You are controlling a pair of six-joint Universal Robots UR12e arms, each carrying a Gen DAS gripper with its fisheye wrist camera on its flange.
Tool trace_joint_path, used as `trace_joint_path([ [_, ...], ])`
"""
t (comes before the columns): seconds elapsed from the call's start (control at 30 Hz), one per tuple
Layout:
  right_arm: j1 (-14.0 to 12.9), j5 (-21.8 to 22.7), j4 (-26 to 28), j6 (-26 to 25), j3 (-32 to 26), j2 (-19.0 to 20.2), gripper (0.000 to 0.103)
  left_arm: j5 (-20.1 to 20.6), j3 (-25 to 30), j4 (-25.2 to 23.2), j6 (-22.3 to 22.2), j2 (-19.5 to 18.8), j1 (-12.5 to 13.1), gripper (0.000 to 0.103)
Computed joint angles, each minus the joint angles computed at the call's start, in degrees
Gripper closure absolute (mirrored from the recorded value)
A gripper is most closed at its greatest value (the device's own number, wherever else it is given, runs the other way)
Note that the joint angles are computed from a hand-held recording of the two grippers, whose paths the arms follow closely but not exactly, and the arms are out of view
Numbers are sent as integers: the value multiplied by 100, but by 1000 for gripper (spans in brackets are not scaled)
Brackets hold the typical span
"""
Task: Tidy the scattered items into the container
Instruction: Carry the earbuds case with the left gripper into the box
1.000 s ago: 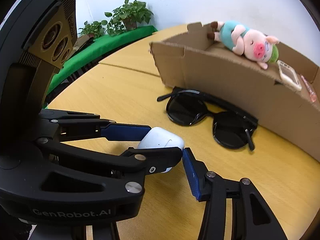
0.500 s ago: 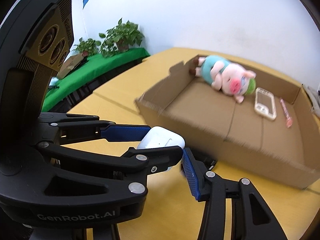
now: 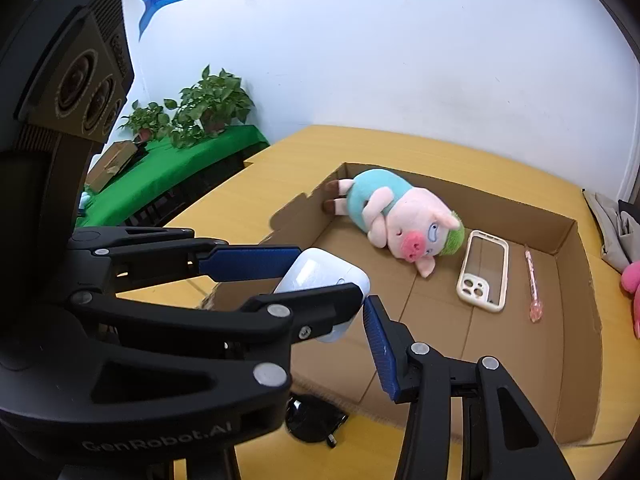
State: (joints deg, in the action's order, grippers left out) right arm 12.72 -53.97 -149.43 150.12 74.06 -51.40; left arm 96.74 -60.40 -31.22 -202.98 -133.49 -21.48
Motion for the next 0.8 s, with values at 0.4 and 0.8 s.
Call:
trace_joint_path([
  [0.4,143,-470,1743,84,-1605,990,101,-970,398,-504,-448,-387,468,102],
  [0.8,12,-849,2698,65,-2686,1532,21,-920,617,-1265,-520,-547,621,74],
])
